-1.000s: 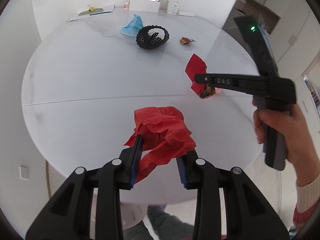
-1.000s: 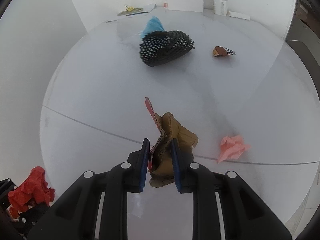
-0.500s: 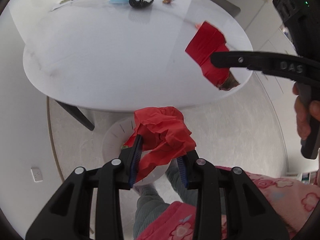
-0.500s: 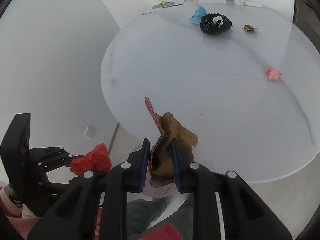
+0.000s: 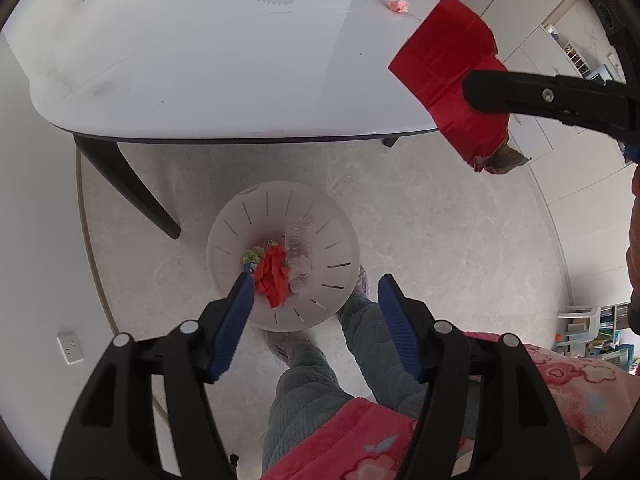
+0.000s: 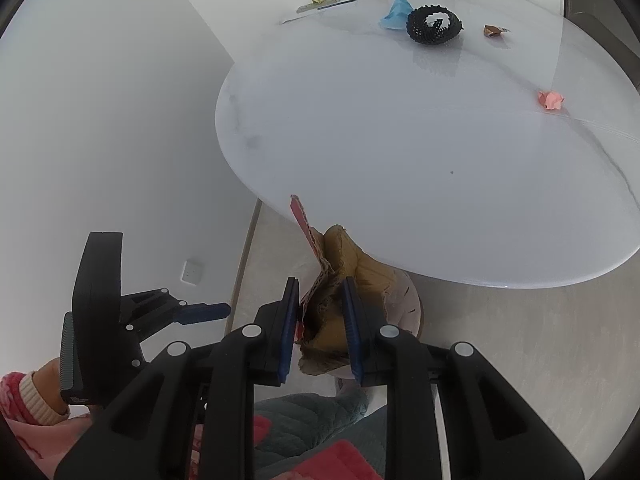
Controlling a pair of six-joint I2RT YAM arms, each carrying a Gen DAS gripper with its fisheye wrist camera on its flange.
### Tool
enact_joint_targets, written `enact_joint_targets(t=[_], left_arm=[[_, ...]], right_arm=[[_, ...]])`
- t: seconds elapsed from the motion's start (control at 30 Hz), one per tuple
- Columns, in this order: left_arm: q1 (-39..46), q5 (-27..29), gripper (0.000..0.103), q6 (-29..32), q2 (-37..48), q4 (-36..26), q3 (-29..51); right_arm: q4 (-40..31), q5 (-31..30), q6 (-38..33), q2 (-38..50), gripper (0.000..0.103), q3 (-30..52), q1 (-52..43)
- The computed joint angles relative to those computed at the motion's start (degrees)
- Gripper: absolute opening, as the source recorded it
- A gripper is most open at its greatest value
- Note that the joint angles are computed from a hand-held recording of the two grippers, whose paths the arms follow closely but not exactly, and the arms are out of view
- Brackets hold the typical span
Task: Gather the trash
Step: 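Carry the napkin and brown paper over the wastebasket and open both grippers to drop them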
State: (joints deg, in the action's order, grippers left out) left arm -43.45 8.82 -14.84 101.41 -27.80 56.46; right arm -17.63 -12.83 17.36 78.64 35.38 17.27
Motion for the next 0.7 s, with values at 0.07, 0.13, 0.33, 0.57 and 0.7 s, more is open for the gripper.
enact_joint_targets(t=[0.07,0.13,0.33,0.57,0.7], left_arm=[[0.2,-0.2,0.063,0.1,-2.1,0.7,-2.2],[0.7,-0.7,0.063,-0.3,-3.9,1.2,-3.8],[1.2,-6.7,0.077,-3.4,-12.0,-0.9,-6.3],[4.5,-11.1,0.083,-4.7,-19.9,-4.1,-8.0],[6.2,-12.5,0.084,-4.1,-20.6,-4.6,-7.6]], right_arm=[[0.5,0.1,1.0,0.4,0.023,-0.2,0.8],[0.6,0.9,1.6,0.5,0.023,-0.3,2.2],[2.7,1.4,1.9,2.7,0.023,-0.4,7.2],[7.0,2.6,3.3,8.7,0.049,0.4,11.4],[5.6,5.4,3.7,6.3,0.069,0.6,12.4]])
